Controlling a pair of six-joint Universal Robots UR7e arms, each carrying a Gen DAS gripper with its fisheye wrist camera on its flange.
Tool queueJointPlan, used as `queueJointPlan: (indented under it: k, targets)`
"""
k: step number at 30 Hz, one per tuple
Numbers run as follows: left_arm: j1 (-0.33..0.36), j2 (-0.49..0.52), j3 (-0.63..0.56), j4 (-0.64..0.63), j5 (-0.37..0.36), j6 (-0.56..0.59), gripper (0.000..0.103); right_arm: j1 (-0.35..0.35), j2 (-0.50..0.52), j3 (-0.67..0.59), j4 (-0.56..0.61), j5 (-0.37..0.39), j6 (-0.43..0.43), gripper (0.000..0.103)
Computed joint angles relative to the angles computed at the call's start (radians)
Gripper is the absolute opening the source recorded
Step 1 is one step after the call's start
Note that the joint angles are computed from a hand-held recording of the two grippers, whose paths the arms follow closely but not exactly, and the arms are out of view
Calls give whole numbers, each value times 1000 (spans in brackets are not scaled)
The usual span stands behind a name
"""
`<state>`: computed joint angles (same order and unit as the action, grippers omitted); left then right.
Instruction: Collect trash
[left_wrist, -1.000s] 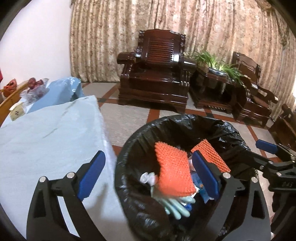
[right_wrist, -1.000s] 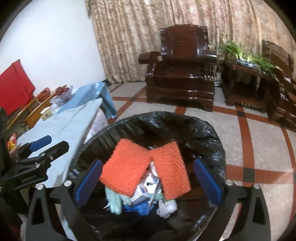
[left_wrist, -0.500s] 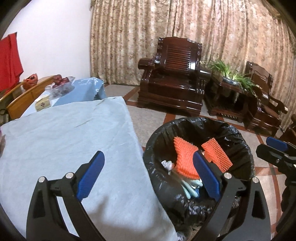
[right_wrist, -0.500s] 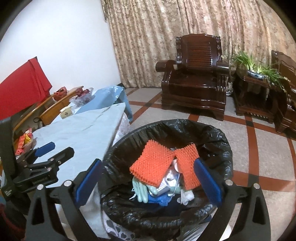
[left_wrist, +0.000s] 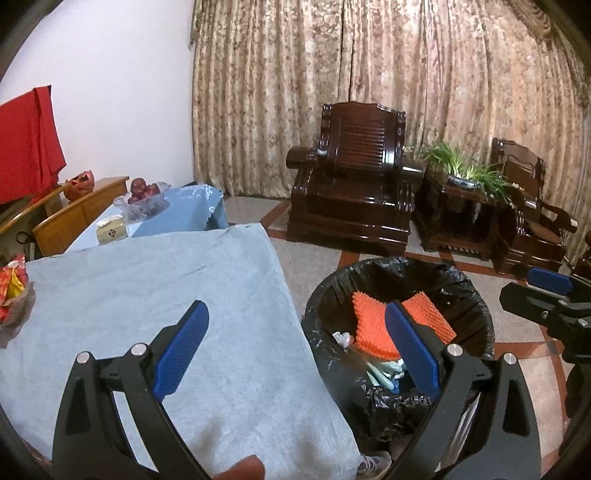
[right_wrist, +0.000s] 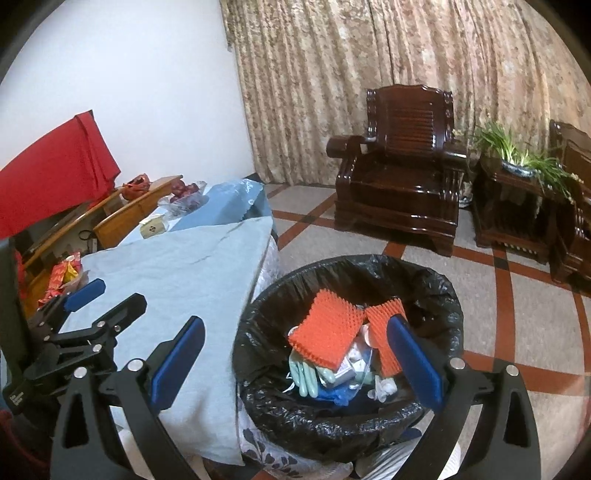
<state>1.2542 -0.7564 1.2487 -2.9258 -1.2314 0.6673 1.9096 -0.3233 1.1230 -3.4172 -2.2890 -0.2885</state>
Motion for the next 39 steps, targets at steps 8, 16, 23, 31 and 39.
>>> queueJointPlan:
  k: [8, 16, 23, 31, 39]
  targets:
    - [-6, -53, 73, -59, -20, 2, 94, 25, 3, 6, -40, -1, -35, 97]
    - [-12, -89, 120, -109, -41, 2, 94, 42, 4, 12, -68, 0, -65, 97]
    - [-15, -110, 146, -136, -53, -3, 94, 52, 6, 16, -87, 0, -83, 97]
    - [-15, -115, 154, -143, -51, -2, 94, 54, 7, 14, -81, 4, -83, 97]
    - [-18, -117, 151, -137, -43, -5, 94, 56, 9, 11, -77, 3, -82, 97]
